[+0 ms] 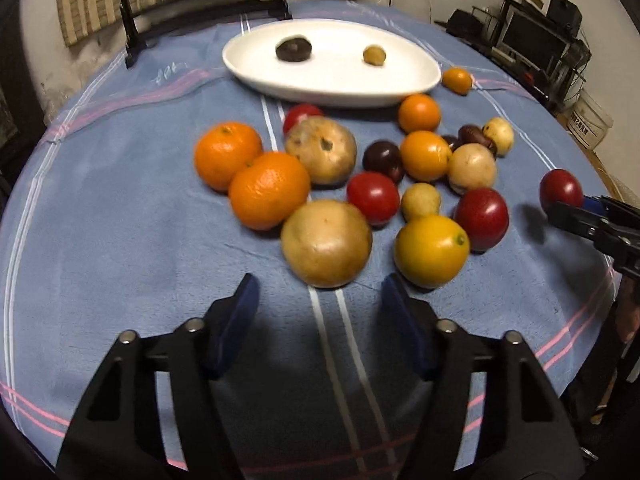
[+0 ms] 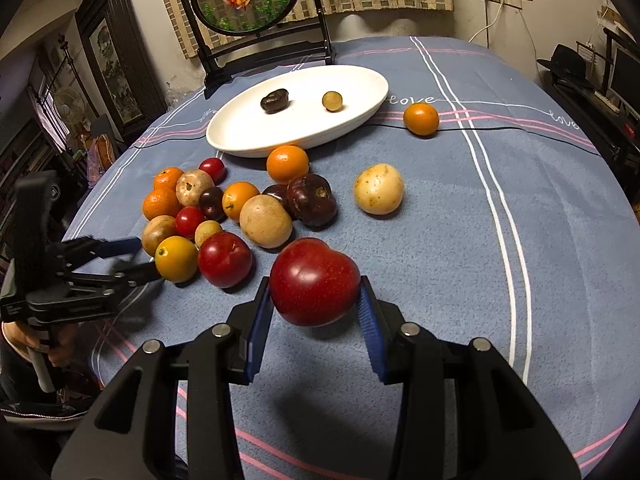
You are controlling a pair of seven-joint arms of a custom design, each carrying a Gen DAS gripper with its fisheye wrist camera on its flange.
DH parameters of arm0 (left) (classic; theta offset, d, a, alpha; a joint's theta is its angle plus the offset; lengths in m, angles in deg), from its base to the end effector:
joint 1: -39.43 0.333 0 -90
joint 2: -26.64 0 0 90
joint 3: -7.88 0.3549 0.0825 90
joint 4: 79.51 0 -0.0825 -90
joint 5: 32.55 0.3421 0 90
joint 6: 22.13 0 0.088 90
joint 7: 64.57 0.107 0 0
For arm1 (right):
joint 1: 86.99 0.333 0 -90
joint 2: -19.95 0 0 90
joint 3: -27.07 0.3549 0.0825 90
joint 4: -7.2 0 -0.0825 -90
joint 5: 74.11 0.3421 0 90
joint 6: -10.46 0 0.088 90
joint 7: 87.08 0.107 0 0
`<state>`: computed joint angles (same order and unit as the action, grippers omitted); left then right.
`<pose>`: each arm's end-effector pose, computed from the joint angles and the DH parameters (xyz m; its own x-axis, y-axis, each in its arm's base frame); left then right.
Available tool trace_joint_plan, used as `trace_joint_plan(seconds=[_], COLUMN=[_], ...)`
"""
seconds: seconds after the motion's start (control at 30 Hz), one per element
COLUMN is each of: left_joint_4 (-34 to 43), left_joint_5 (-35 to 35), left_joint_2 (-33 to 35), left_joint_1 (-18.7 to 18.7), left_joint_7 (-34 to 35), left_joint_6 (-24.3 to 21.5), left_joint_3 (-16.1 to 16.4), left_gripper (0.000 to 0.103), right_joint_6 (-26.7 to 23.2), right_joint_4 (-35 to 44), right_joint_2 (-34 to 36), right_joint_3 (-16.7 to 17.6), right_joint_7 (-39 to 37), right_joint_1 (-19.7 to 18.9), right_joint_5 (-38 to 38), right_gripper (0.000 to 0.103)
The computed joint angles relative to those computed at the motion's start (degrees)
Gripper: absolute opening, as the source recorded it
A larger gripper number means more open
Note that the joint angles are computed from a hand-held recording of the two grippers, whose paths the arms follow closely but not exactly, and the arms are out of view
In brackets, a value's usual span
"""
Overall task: Organize fruits
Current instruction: 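Grasp the round tan potato with the left tool, then place the tan potato on the plate with the left tool while the right tool places the red fruit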
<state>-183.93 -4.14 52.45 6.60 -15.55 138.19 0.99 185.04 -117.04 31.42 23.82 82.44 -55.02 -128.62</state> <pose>0.5082 -0.4357 0.4088 -0.3792 -0.9240 0.0486 -0.7880 0.2950 -0.5404 0.4614 0.3267 0.4258 0.1154 -0.9693 -0.2169 -0.7791 0.0471 -0.6251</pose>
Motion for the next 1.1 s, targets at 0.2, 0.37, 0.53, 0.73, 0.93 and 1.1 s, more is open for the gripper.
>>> trace_joint_plan(seconds=[0.2, 0.37, 0.53, 0.73, 0.93, 1.1], left_joint_4=[3.78, 1.97, -2.11, -3.37, 2.16, 14.45], left_joint_5=[0.35, 1.37, 0.52, 2.46, 1.53, 0.87], left_joint_2=[2.02, 1.12, -2.10, -4.43, -2.85, 3.09], left_joint_1=[-1.45, -0.85, 0.46, 0.24, 1.67, 1.40], left_joint_7=[-1.29, -2.13, -1.25, -2.15, -0.64, 1.87], left_joint_6=[-2.00, -0.06, 2.67, 3.65, 1.88, -2.68], left_joint_3=[1.32, 0.95, 0.19, 1.17, 0.47, 1.29], left_gripper=[0.045, 0.043, 0.043, 0.043, 0.043, 0.043], right_joint_6=[0.13, 0.53, 0.87, -0.11, -1.74, -7.12], right_joint_4=[-0.22, -0.41, -0.39, 0.88, 5.71, 15.61], right_joint_2=[0.12, 0.06, 0.11, -0.09, 0.48, 5.26], right_joint_3=[-0.04, -0.45, -0.28, 0.04, 0.54, 2.07], right_joint_7=[-0.05, 0.40, -0.39, -3.13, -8.21, -18.99], right_joint_1=[0.12, 0.32, 0.23, 0.18, -1.03, -2.52], right_joint_5=[0.59, 0.21, 0.95, 2.20, 3.90, 10.32], right_gripper=[0.042, 0.042, 0.042, 0.042, 0.042, 0.042])
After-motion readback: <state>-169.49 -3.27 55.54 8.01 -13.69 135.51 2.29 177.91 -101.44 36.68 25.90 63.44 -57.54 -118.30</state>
